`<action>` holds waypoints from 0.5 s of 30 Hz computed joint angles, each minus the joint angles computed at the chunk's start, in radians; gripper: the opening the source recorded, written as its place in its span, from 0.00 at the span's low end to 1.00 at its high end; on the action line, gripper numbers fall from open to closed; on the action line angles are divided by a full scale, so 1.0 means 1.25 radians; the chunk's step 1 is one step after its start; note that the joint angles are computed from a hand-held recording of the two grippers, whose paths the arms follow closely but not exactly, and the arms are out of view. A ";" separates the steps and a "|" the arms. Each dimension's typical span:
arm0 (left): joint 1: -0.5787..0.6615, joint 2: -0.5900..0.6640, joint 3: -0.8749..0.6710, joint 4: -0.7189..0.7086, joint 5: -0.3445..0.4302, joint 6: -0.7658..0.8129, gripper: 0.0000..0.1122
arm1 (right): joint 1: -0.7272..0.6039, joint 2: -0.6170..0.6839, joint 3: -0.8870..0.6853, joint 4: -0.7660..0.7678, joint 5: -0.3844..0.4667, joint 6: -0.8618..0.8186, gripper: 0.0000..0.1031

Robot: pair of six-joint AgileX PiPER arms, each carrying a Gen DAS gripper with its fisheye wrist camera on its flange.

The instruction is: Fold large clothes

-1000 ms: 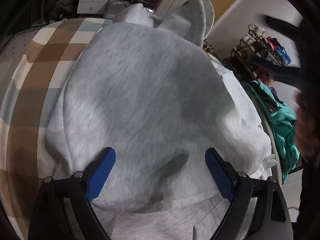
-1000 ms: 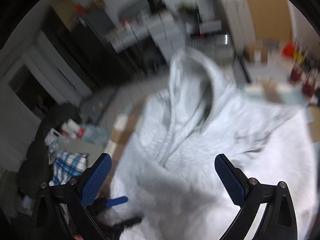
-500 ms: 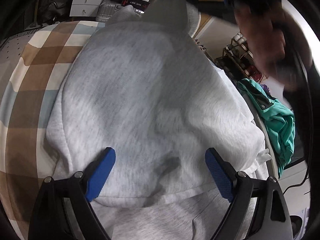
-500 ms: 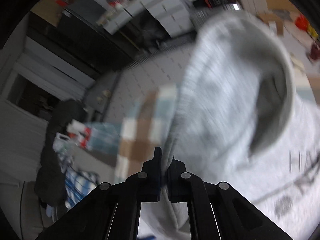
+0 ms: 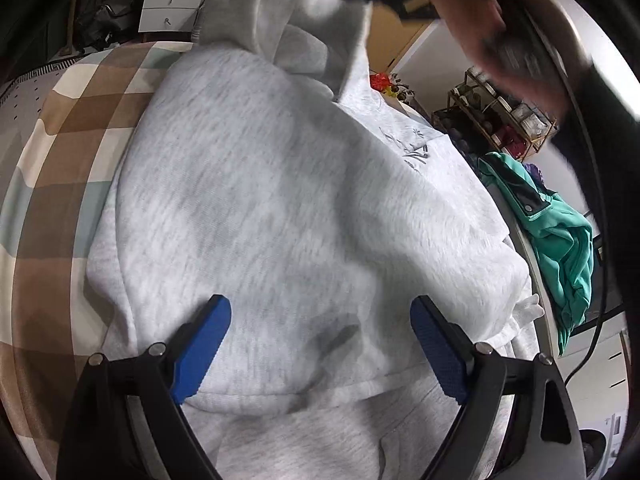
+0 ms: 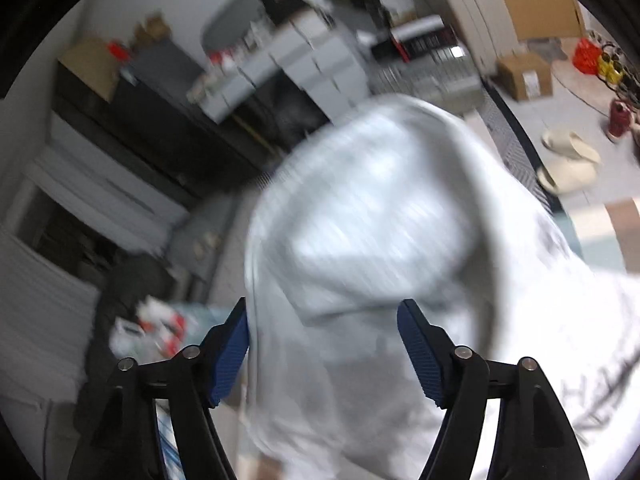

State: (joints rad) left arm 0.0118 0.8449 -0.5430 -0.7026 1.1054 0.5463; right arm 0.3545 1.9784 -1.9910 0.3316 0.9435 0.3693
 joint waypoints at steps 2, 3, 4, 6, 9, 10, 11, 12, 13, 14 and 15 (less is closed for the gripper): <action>-0.012 -0.004 -0.005 0.005 0.005 -0.014 0.79 | -0.020 -0.081 0.154 0.057 -0.025 -0.074 0.90; -0.015 -0.010 -0.007 0.005 0.006 -0.020 0.79 | -0.024 -0.135 0.234 0.062 -0.012 -0.094 0.91; -0.009 -0.016 -0.009 0.004 0.014 -0.016 0.79 | -0.033 -0.192 0.314 0.083 -0.030 -0.146 0.91; -0.022 -0.024 -0.016 0.008 0.016 -0.031 0.79 | -0.048 -0.331 0.474 0.088 -0.026 -0.228 0.92; -0.042 -0.033 -0.030 0.009 0.027 -0.051 0.79 | -0.069 -0.544 0.678 0.074 -0.010 -0.341 1.00; -0.036 -0.039 -0.035 0.009 0.037 -0.050 0.79 | -0.065 -0.596 0.712 0.023 0.010 -0.341 1.00; -0.036 -0.048 -0.038 0.011 0.043 -0.053 0.79 | -0.058 -0.653 0.756 -0.036 0.033 -0.344 1.00; -0.036 -0.058 -0.043 0.013 0.050 -0.059 0.79 | -0.061 -0.703 0.798 -0.084 0.066 -0.359 1.00; -0.036 -0.066 -0.046 0.015 0.055 -0.065 0.79 | -0.068 -0.737 0.834 -0.117 0.090 -0.374 1.00; -0.037 -0.074 -0.051 0.019 0.061 -0.071 0.79 | -0.072 -0.748 0.853 -0.133 0.103 -0.386 1.00; -0.043 -0.077 -0.055 0.024 0.063 -0.079 0.79 | -0.107 -0.776 0.902 -0.144 0.116 -0.427 1.00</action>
State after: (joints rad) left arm -0.0418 0.7482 -0.6120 -0.6729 1.1837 0.4478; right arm 0.2202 1.0083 -0.8632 0.1520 1.0884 -0.1648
